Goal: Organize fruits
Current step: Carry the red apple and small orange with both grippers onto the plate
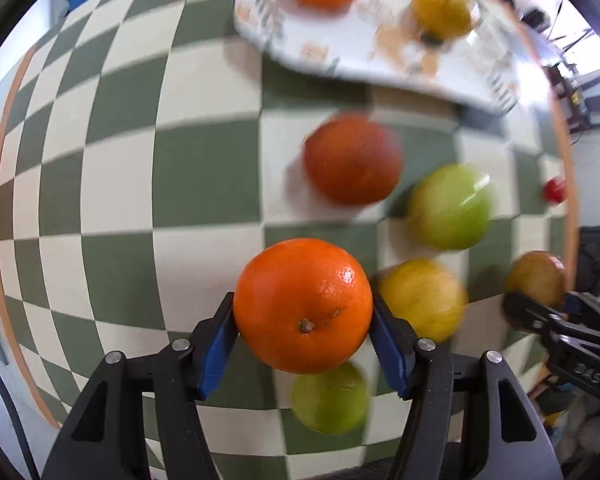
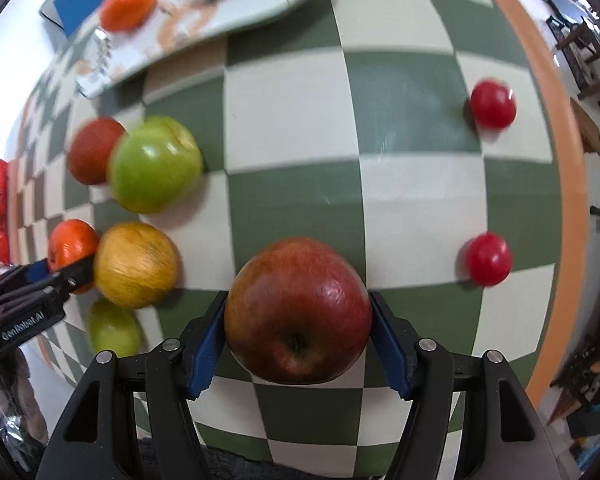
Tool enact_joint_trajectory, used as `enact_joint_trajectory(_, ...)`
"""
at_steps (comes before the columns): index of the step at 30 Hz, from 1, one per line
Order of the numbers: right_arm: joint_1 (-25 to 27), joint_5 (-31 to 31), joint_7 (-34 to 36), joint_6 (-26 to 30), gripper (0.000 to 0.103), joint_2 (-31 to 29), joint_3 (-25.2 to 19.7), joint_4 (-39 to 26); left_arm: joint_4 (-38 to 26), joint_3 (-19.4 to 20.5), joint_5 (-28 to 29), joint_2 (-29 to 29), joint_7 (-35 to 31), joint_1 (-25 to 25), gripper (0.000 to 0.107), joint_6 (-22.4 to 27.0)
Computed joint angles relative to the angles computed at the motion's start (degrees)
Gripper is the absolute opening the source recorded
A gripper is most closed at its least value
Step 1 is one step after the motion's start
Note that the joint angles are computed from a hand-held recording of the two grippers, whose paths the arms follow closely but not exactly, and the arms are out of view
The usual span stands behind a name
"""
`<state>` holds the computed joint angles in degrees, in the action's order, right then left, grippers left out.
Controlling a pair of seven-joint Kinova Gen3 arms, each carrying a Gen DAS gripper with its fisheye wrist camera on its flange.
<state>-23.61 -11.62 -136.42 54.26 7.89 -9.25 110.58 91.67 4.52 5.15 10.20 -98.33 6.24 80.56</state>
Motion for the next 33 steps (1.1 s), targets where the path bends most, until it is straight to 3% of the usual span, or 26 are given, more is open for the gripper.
enact_joint_trajectory(4, 2.10, 0.44, 1.84, 0.03, 0.069, -1.58, 1.30, -3.51, -9.87, -0.99, 4.22, 1.47, 0.10, 1.26, 0.060, 3.50)
enact_joint_trajectory(6, 4.24, -0.30, 4.70, 0.19, 0.069, -0.51, 2.38, -6.94, -15.18, 1.44, 4.22, 3.86, 1.39, -0.03, 0.060, 3.74)
enact_joint_trajectory(9, 5.90, 0.02, 6.95, 0.99, 0.069, 4.11, 3.02, -14.20, -23.14, 1.57, 2.57, 9.83, 3.79, 1.54, 0.060, 4.47)
enact_joint_trajectory(14, 6.46, 1.03, 9.55, 3.10, 0.069, 14.05, 3.50, -25.65, -34.49, 0.18, 0.61, 19.18, 6.43, 2.52, 0.060, 10.62)
enact_joint_trajectory(18, 6.66, 1.03, 12.04, 5.10, 0.069, 19.14, 3.13, -30.88, -38.96, -0.01, -0.01, 23.65, 7.15, 2.49, 0.060, 13.72)
enact_joint_trajectory(24, 8.09, -2.10, 17.19, 6.08, 0.070, 23.17, 1.75, -33.10, -44.67, 0.28, 1.53, 28.47, 9.04, 2.01, 0.061, 18.81)
enact_joint_trajectory(27, 7.94, -2.87, 17.21, 5.33, 0.090, 22.88, 2.04, -32.28, -44.26, 0.10, 1.33, 28.41, 9.16, 2.28, 0.062, 18.34)
enact_joint_trajectory(28, 7.60, -2.69, 16.88, 5.79, 0.095, 23.24, 2.27, -32.83, -43.57, 0.18, 1.58, 27.89, 9.04, 2.08, 0.073, 17.67)
enact_joint_trajectory(29, 7.27, -2.18, 16.53, 6.62, 0.095, 23.18, 2.60, -33.13, -43.04, 0.24, 1.79, 27.44, 8.86, 1.89, 0.094, 16.93)
enact_joint_trajectory(30, 6.84, -1.49, 16.00, 7.07, 0.095, 22.89, 3.01, -33.10, -42.71, 0.17, 1.66, 27.19, 8.85, 2.01, 0.099, 16.30)
enact_joint_trajectory(33, 6.16, -0.11, 14.41, 7.34, 0.095, 21.56, 3.80, -32.10, -42.03, -0.26, 0.35, 25.98, 8.64, 2.56, 0.100, 14.83)
